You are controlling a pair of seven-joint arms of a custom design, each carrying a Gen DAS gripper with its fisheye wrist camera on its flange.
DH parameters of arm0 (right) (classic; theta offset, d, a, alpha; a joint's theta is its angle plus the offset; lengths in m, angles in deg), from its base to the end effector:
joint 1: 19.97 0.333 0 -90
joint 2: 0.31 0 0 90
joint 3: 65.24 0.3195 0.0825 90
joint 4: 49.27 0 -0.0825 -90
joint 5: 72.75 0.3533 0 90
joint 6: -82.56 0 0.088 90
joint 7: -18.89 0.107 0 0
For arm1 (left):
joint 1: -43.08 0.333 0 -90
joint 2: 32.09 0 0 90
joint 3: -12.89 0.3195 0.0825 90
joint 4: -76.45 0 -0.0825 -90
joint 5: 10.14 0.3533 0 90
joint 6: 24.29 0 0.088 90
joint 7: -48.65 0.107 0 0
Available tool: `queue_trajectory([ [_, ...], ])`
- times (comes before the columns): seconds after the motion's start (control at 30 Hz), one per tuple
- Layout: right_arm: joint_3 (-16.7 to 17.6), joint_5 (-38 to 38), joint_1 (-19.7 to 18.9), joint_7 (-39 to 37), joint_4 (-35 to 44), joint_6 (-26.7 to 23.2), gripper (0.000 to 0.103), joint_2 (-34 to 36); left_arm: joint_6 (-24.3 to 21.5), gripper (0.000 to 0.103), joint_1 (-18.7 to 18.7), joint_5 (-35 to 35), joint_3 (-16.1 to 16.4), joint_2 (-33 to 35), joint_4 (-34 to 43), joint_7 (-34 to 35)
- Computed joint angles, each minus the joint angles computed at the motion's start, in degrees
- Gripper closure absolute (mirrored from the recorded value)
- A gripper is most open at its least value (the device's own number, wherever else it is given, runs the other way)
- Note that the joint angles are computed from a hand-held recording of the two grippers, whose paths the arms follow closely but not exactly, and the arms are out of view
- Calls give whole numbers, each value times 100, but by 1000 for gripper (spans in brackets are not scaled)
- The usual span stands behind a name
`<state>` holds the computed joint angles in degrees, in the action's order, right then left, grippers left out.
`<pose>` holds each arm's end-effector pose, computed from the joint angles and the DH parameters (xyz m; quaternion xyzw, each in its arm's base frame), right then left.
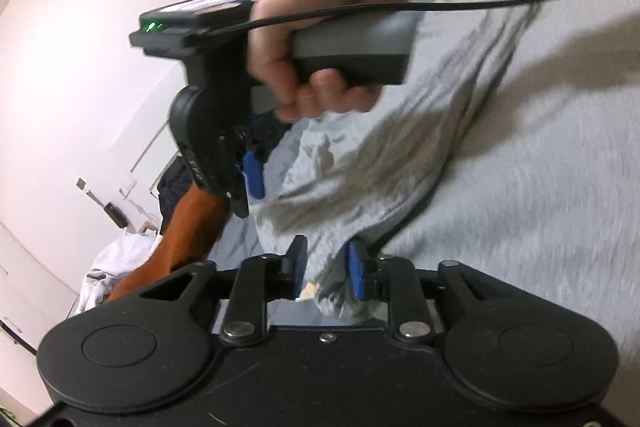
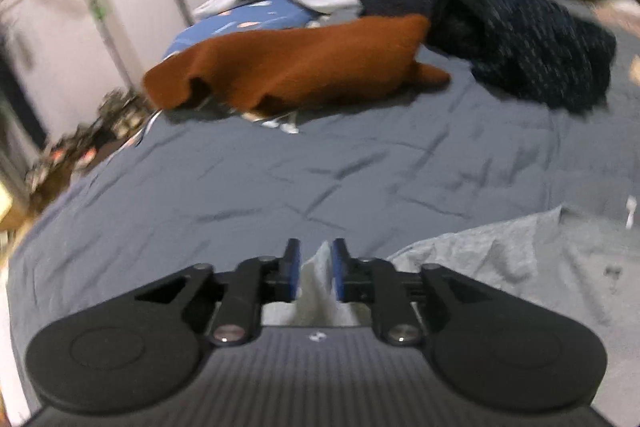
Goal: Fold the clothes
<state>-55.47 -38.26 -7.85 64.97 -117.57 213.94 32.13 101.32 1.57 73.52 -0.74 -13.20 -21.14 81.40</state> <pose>0.6893 0.2499 0.5354 -0.8531 0.3390 -0.0394 0.3945 0.4161 -0.5033 0.4642 -0.3196 0.7721 -0.1765 0.5202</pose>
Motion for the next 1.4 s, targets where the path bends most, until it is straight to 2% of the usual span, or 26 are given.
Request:
queue_trajectory([
  [0.1,-21,-83,-21,-388,-303,107,57,-164,13,60,-18,14,6,108,69,165],
  [0.17,-62,-154,13,-418,-388,159,57,-167,111,60,6,-44,25,176,99,339],
  [0.2,-69,-143,29,-328,-368,159,60,-118,152,60,9,-62,38,203,104,403],
  [0.23,-73,-134,42,-238,-347,159,64,-69,192,63,11,-79,51,230,109,468],
  [0.27,-84,-135,66,-109,-326,173,81,-30,230,82,17,-121,59,242,103,554],
  [0.3,-126,-186,124,102,-271,205,102,23,270,96,36,-212,57,216,69,668],
  [0.4,-120,-208,168,496,-95,342,102,154,430,100,130,-451,51,96,-35,861],
  [0.57,-13,-114,146,459,-164,970,102,159,346,100,145,-601,41,40,-26,762],
  [0.67,-136,-525,266,482,-71,913,97,243,239,99,148,-781,25,47,-4,786],
  [0.73,-147,-606,273,443,-296,1108,88,111,301,95,185,-845,21,-34,-65,738],
  [0.77,-79,-504,199,374,-457,1192,75,-5,410,91,233,-847,28,-118,-129,602],
  [0.8,32,-306,73,198,-687,1318,64,-184,499,83,273,-826,29,-198,-183,454],
  [0.83,139,-75,-54,-28,-921,1452,60,-374,539,76,283,-733,30,-269,-225,257],
  [0.87,232,180,-175,-267,-1132,1564,57,-556,563,62,289,-591,31,-329,-272,30],
  [0.9,278,408,-270,-492,-1353,1672,56,-763,591,56,302,-447,26,-367,-313,-159],
  [1.03,202,1374,-542,-1185,-2284,2025,53,-1674,609,56,347,30,5,-292,-239,-427],
  [1.2,-321,2301,-711,-1444,-3404,2201,47,-2677,610,56,231,558,-5,-92,-3,-582],
  [1.3,-697,2510,-723,-1423,-3888,2250,45,-3001,764,56,188,335,-38,70,246,-416],
  [1.4,-975,2487,-785,-1368,-4132,2345,45,-3086,1197,56,221,-178,-43,193,445,-127],
])
